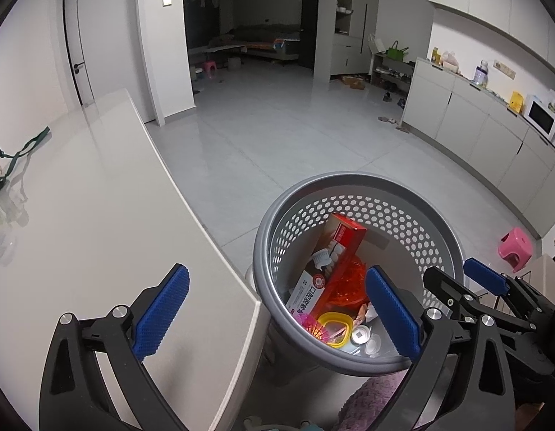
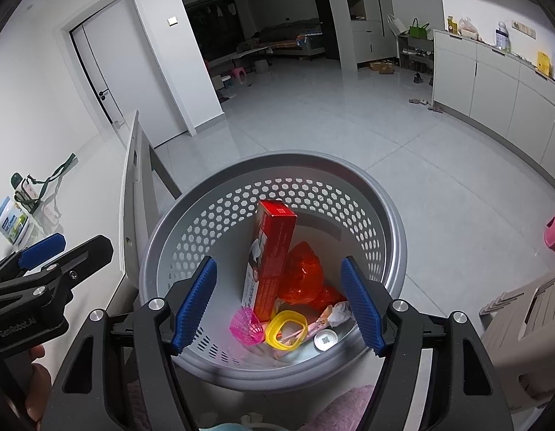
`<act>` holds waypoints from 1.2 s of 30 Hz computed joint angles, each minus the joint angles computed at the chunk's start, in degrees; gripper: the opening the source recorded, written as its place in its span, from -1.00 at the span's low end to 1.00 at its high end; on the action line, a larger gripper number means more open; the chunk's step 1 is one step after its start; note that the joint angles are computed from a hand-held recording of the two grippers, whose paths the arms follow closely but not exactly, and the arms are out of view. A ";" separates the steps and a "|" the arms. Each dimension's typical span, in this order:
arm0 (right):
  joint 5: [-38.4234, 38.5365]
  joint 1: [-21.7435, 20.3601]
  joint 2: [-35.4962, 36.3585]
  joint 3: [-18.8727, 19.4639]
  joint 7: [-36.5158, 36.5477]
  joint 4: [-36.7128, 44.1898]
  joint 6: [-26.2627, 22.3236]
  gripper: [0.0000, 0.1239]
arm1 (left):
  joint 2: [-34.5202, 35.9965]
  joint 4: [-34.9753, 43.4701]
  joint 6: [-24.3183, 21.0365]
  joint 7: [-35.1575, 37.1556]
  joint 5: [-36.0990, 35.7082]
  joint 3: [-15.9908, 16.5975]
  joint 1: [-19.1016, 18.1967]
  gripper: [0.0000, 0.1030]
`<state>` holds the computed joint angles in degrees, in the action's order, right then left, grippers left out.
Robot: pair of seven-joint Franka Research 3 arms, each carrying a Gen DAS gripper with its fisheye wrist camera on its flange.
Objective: Collect trash
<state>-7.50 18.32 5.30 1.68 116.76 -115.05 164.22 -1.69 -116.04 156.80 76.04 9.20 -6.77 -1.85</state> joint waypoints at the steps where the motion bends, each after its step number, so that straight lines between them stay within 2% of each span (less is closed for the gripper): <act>1: 0.02 0.00 -0.02 0.00 -0.04 0.08 -0.10 0.11 | -0.02 0.02 -0.22 -0.05 -0.09 0.03 0.04 0.88; 6: -0.38 0.04 -0.27 0.00 0.34 -0.14 -0.11 0.11 | 0.14 0.44 -1.45 -2.51 1.94 0.01 0.30 0.88; 36: 0.22 -0.14 -0.38 0.19 -0.54 -0.17 -0.20 0.11 | -0.68 -0.62 -1.26 -9.95 10.60 -0.04 0.79 0.88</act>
